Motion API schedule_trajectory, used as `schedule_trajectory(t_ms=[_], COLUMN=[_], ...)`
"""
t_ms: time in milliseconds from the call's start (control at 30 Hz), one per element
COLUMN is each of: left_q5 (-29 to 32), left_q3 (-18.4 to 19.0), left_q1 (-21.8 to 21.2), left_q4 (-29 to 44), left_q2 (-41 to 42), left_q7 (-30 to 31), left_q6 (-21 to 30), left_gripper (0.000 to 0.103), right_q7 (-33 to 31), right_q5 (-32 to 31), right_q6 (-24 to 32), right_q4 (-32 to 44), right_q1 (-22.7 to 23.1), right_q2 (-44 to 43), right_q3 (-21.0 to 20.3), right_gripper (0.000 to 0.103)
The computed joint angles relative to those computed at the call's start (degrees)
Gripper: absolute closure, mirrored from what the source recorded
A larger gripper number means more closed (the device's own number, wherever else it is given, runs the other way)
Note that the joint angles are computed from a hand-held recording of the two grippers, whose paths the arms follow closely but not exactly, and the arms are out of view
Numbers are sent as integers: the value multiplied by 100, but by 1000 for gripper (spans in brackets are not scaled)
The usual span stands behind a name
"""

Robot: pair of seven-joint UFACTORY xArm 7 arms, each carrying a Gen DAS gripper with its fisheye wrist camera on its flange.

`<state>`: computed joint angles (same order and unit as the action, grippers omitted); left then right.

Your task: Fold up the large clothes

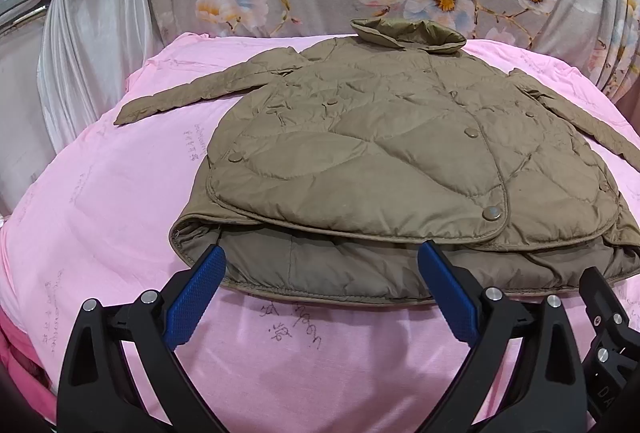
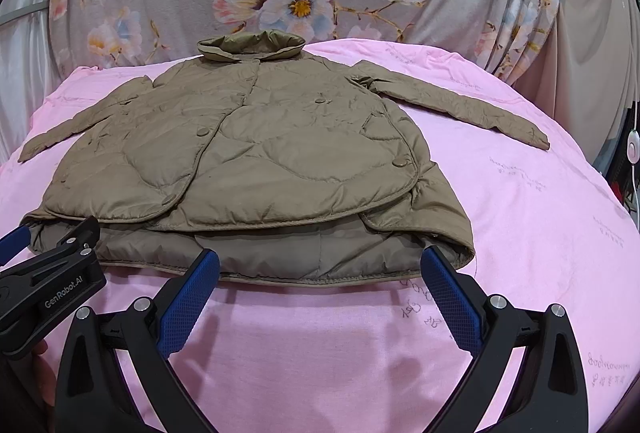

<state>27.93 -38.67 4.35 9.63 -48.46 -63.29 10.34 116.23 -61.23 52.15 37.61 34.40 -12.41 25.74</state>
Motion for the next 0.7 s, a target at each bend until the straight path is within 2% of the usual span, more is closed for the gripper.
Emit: schedule_trajectory(t_ms=[700], left_q5=[19], left_q3=[265], left_q1=[-500], left_q4=[-167], left_q2=[-273], left_q7=[-49], left_q6=[414], left_gripper=[8], right_q7=[38], right_q5=[-102], right_q6=[-31], right_q4=[66], right_q1=[-1], right_q2=[74], right_q3=[-23], right_gripper=[5])
